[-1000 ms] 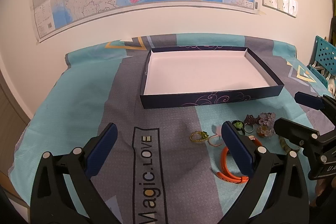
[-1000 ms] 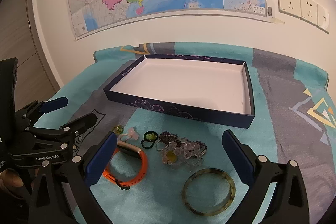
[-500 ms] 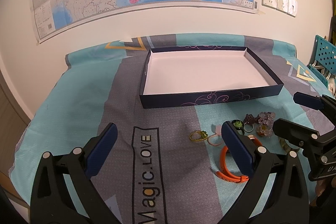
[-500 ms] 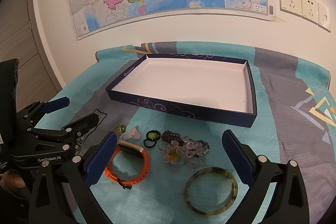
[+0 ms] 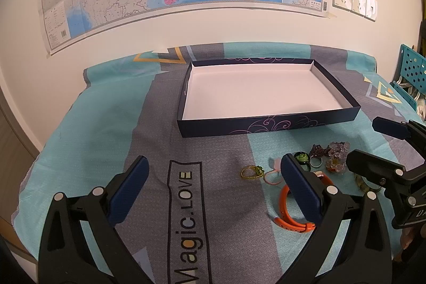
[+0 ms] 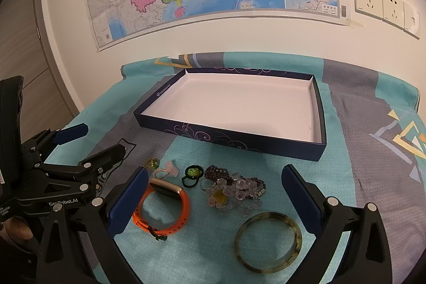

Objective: Organize jewelry

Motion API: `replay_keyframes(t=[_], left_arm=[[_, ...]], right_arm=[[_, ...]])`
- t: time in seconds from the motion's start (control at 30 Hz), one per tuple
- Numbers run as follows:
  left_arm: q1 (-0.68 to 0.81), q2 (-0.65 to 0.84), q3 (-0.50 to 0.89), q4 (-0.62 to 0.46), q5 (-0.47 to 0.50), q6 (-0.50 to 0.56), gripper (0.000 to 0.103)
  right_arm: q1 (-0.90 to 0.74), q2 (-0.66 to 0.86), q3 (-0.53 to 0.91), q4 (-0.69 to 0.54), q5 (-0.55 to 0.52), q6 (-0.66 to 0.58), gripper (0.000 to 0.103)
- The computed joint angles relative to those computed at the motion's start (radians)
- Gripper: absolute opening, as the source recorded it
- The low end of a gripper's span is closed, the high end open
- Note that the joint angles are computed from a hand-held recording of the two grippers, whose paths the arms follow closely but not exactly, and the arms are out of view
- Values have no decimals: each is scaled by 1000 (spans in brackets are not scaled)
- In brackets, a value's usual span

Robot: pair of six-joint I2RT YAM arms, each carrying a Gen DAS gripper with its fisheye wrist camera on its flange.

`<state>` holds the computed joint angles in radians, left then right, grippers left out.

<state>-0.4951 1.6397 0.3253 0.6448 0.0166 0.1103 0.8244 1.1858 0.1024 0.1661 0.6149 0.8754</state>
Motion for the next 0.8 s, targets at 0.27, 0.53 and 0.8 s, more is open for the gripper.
replay_keyframes(t=[0.27, 0.53, 0.8], left_arm=[[1, 2, -2, 5, 1, 1, 97], [0, 1, -1, 1, 0, 0, 97], [-5, 5, 1, 4, -2, -1, 97]], right_arm=[[-8, 0, -3, 5, -6, 2, 97], [-16, -1, -8, 18, -14, -9, 97], [-17, 0, -9, 21, -15, -8, 97]])
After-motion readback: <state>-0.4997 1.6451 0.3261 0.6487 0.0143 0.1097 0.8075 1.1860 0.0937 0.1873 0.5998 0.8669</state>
